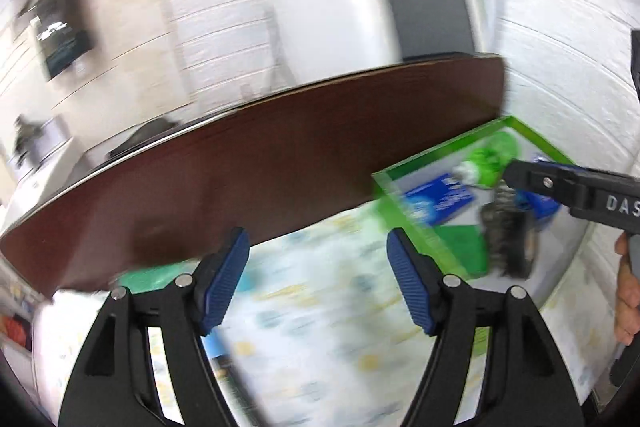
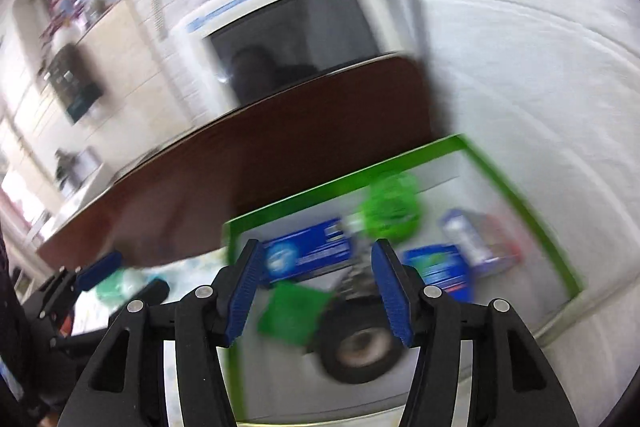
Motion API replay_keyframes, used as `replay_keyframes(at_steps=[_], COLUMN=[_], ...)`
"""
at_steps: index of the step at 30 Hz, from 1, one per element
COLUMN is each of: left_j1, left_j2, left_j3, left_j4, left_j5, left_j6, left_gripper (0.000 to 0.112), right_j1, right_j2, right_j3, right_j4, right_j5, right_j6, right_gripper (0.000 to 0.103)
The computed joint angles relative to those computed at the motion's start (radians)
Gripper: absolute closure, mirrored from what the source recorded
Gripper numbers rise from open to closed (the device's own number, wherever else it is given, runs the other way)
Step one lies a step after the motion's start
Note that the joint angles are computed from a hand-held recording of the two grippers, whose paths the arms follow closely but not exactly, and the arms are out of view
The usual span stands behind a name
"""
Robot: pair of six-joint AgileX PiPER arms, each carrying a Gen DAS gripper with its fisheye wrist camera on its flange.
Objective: Organize rigid objects
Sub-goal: 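Release the card box and withdraw the right tool over the bed, then lower the right tool onto the soda water bottle and grasp it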
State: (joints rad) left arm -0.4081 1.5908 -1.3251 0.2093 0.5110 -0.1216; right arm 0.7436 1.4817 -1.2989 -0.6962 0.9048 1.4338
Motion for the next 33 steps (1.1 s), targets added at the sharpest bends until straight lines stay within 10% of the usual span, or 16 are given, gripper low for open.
replay_keyframes(at_steps=[13,33], left_j1=[0.551,0.56], left_j2=[-0.017,0.221], left_j3=[0.112,-0.121], left_j4=[-0.626,-0.737], left_j5=[-0.009,0.131], left_j6=[0.595,0.744], left_gripper=[0.029,0.031], right_j1=[0.021,-0.069], right_j2=[0.569,0.841], right_j3=[-0.665,-0.932], right_j4=[0.5,0.767], right_j5=[-0.002,-0.091], right_j6=[-0.426,-0.464], right_gripper=[0.044,0.037])
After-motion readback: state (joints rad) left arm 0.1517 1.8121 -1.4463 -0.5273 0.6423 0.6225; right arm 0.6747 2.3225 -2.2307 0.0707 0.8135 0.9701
